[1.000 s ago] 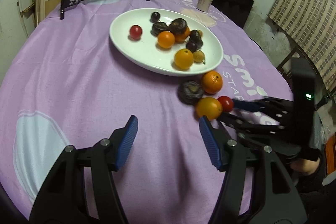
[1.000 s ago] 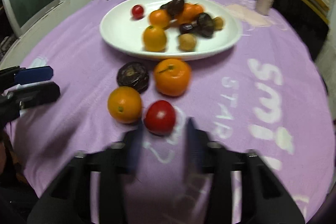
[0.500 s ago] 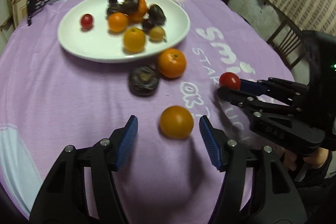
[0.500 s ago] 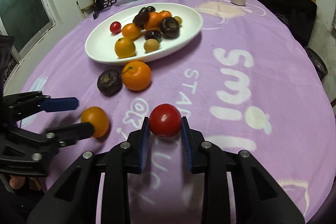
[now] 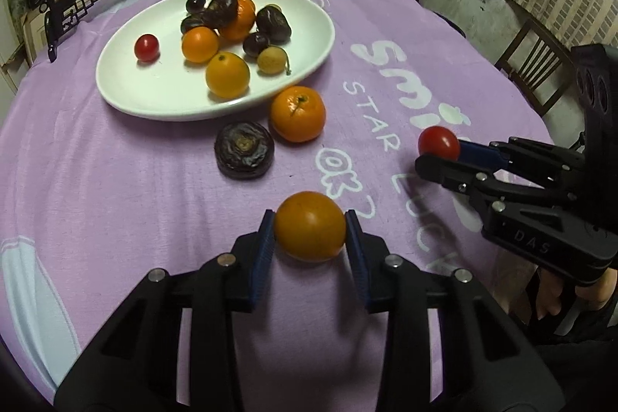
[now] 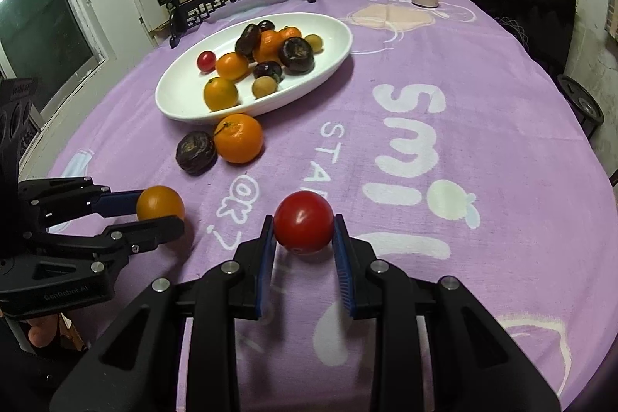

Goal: Organize fruits
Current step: 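Grasp a red tomato with the right tool while the left grasps an orange tomato, then carry both tomatoes over the white plate and open both tools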

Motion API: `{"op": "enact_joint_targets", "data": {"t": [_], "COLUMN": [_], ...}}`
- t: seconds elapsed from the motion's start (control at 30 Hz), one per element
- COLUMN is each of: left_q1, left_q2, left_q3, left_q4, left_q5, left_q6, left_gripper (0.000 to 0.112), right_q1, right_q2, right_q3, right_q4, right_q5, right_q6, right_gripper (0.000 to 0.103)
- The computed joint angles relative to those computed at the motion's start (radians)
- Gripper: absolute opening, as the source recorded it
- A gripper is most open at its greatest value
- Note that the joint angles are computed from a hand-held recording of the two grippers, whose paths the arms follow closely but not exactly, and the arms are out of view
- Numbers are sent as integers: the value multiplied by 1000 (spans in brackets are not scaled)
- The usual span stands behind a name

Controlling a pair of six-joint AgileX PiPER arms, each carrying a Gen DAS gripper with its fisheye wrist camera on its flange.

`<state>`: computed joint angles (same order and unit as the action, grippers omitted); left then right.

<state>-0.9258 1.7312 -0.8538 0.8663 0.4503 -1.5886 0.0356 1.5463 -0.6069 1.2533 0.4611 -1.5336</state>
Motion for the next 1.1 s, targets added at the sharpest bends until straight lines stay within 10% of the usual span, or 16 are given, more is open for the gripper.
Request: {"op": "enact_joint_targets", "data": {"t": [0.47, 0.7, 0.97, 1.1], "left_q1": [67, 259, 487, 532], "left_q2": [-204, -262, -16, 51], "left_q3": [178, 69, -265, -277], "left_q4": [165, 22, -186, -260], "left_q5": [-39, -10, 4, -60], "left_q6": [-174, 126, 454, 529], "left_gripper": [36, 36, 36, 36], "right_q1": [197, 280, 371, 327], "right_q2": [-32, 56, 310, 384], "right_q3": [-79, -327, -710, -772], "right_q4": [-197, -365, -903, -808], "right_q5": [-40, 11, -82, -56], "right_q6": [273, 491, 1062, 999], "right_gripper": [30, 29, 29, 29]}}
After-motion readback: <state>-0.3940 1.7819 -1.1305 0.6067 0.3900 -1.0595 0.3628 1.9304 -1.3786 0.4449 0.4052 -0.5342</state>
